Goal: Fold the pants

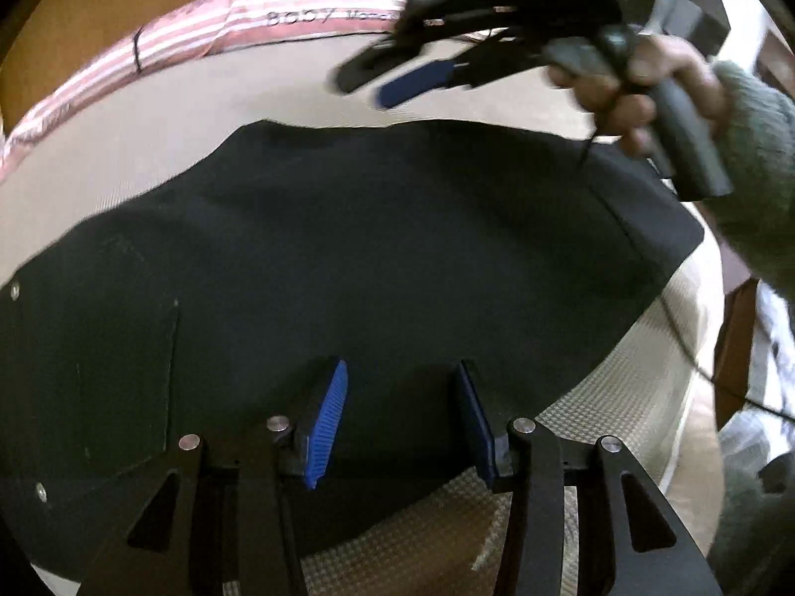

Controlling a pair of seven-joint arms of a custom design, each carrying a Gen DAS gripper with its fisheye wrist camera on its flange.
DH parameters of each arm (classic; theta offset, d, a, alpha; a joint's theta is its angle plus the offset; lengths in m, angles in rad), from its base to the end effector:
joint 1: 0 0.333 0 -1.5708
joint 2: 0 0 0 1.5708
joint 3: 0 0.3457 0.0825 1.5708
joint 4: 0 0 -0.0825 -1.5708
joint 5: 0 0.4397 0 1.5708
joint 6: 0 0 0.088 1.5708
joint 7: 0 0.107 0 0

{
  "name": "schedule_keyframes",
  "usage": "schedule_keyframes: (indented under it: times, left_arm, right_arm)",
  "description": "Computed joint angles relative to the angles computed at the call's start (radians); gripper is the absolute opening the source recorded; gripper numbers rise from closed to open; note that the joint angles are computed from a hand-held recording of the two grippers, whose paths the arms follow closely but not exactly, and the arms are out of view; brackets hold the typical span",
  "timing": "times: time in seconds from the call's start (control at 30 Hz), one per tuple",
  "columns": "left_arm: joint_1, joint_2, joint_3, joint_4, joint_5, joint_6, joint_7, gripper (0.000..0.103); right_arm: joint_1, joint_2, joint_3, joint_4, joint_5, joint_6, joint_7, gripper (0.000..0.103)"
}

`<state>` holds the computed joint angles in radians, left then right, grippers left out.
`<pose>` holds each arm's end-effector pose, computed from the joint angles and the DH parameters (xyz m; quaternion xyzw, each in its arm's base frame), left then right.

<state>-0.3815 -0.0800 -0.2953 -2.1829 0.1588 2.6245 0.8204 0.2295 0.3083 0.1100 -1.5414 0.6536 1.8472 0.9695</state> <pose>0.4678 -0.3843 0.4808 -0.6652 0.6987 -0.2492 0.0850 0.6671 0.2764 0.5068 -0.8673 0.3774 0.1983 0.2569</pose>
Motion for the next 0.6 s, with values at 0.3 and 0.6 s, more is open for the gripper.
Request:
schedule_keyframes:
  times: [0.3, 0.6]
  left_arm:
    - [0.011, -0.073, 0.016, -0.077, -0.019, 0.01, -0.076, 0.047]
    - [0.016, -0.071, 0.008, -0.074, 0.01, -0.004, -0.083, 0.047]
  right_arm:
    - [0.029, 0.144, 0.035, 0.155, 0.01, -0.065, 0.023, 0.011]
    - [0.094, 0.07, 0.032, 0.013, -0.057, 0.222, 0.016, 0.01]
